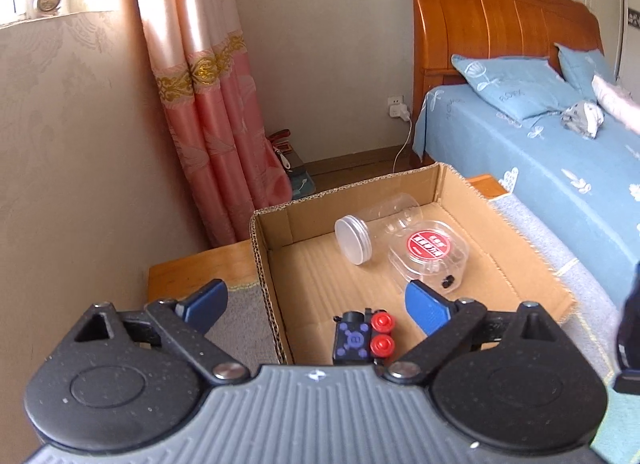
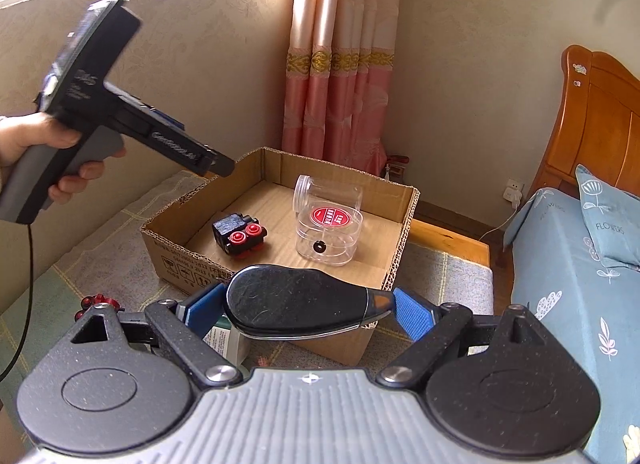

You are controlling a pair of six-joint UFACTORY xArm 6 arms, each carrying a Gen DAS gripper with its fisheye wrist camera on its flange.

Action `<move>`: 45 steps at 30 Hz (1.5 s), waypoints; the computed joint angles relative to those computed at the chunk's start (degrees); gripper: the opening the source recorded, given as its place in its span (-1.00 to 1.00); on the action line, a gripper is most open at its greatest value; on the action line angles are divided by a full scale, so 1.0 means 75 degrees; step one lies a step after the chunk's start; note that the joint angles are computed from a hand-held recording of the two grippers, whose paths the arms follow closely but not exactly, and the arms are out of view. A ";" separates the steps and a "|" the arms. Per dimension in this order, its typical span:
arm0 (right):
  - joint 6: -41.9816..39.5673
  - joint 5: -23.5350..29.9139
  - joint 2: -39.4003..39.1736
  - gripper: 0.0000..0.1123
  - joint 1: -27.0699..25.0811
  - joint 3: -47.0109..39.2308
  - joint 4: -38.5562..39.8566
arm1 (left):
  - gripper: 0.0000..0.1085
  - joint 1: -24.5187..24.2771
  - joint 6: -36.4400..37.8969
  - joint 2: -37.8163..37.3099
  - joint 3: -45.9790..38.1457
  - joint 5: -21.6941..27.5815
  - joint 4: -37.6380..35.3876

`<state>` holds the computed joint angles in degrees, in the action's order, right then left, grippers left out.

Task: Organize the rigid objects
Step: 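Release the black train in the box and withdraw the left tool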

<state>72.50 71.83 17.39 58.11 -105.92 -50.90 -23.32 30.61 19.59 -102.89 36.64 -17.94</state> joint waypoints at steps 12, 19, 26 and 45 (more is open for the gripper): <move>-0.0246 -0.0117 0.0354 0.66 -0.0474 -0.0497 0.0253 | 0.85 0.0146 -0.0962 -0.2916 0.4172 -0.1938 0.0593; -0.0349 -0.0271 0.0787 0.66 -0.0807 -0.1016 0.0578 | 0.85 0.0228 -0.1469 -0.4018 0.5815 -0.2626 0.0907; -0.0268 -0.0068 0.1123 0.83 -0.0889 -0.1428 0.0643 | 0.85 0.0220 -0.0688 -0.4500 0.6588 -0.2476 0.0297; 0.1952 0.1279 0.0614 0.83 0.0145 -0.0323 0.0550 | 0.85 0.0331 -0.0493 -0.4528 0.6833 -0.2108 0.0013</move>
<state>87.15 81.42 21.99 59.20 -108.34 -46.78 -20.84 26.91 -14.37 -51.64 20.83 -17.84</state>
